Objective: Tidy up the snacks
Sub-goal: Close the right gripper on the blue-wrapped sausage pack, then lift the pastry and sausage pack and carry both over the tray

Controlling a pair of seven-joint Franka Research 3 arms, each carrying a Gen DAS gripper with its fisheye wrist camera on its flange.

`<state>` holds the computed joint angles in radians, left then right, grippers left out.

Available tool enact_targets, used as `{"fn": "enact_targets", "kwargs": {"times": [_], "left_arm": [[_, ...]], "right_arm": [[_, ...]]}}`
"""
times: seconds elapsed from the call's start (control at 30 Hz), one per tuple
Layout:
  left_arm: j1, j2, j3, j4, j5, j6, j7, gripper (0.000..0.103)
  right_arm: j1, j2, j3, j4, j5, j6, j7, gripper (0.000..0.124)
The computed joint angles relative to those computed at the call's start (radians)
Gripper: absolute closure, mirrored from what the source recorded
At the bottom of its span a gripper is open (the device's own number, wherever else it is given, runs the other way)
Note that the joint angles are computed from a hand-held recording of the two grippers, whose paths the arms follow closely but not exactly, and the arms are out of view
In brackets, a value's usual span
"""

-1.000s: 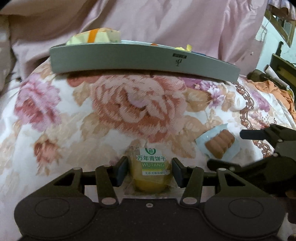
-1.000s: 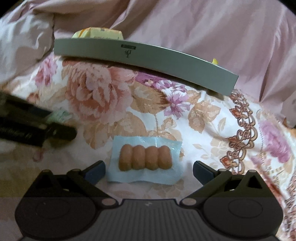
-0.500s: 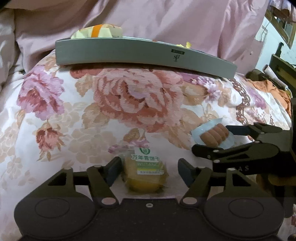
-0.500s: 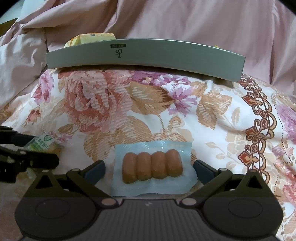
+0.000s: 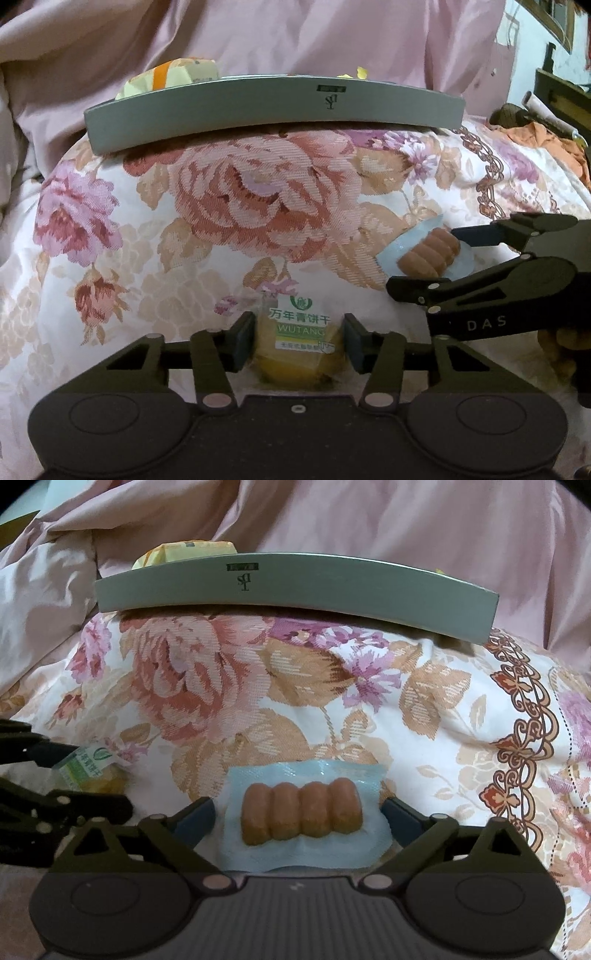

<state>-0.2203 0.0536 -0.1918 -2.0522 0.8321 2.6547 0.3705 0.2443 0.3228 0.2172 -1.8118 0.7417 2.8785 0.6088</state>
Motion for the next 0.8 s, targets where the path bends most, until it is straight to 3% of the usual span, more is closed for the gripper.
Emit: {"fn": "enact_targets", "kwargs": {"times": [0.33, 0.57, 0.8], "left_arm": [[-0.001, 0.025, 0.013, 0.022, 0.046, 0.038, -0.103, 0.052], [0.005, 0.023, 0.022, 0.018, 0.046, 0.069, -0.165, 0.053], [0.009, 0.014, 0.022, 0.013, 0.068, 0.069, -0.215, 0.053]], "right_arm": [[0.02, -0.017, -0.018, -0.015, -0.043, -0.01, 0.034, 0.033], [0.039, -0.034, -0.055, -0.015, -0.14, -0.063, 0.104, 0.034], [0.037, -0.059, -0.043, -0.058, -0.168, 0.002, 0.06, 0.034]]}}
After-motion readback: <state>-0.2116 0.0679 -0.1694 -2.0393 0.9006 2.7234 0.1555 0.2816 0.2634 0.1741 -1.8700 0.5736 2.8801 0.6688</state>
